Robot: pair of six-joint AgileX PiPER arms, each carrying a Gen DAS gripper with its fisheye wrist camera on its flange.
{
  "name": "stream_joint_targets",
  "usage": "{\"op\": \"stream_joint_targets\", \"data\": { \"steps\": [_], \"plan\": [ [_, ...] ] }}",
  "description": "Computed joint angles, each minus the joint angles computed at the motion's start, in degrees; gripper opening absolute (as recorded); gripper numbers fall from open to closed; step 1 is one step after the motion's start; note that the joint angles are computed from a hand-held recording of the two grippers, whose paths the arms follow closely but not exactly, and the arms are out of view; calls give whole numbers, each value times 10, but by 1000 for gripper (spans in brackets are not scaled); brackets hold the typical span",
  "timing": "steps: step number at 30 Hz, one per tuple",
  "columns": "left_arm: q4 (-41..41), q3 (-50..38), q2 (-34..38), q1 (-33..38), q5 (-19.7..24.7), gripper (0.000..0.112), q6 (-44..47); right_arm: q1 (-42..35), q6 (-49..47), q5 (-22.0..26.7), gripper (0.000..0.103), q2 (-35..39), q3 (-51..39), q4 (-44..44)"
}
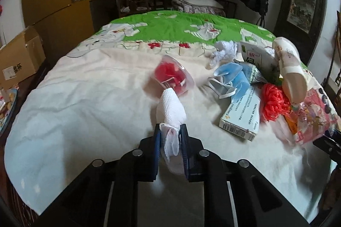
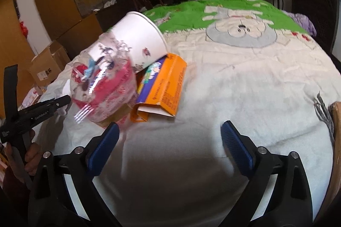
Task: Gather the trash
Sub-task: 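Grasp the clear plastic bag with fork with the right tool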
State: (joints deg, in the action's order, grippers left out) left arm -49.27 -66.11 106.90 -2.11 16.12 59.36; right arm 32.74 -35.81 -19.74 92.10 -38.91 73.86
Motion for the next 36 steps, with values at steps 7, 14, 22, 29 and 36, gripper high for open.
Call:
{"op": "stream_joint_targets", "data": {
  "steps": [7, 14, 22, 29, 36],
  "plan": [
    [-1, 38, -31, 7, -12, 18, 4, 89, 67, -123, 85, -30, 40, -100],
    [-12, 51, -39, 17, -18, 18, 19, 95, 4, -89, 85, -18, -17, -59],
    [105, 78, -55, -7, -90, 18, -88, 43, -38, -33, 73, 42, -93, 11],
    [90, 103, -82, -1, -118, 18, -64, 55, -105, -32, 36, 49, -105, 89],
    [10, 142, -137, 8, -126, 18, 17, 92, -98, -60, 35, 7, -87, 83]
  ]
}}
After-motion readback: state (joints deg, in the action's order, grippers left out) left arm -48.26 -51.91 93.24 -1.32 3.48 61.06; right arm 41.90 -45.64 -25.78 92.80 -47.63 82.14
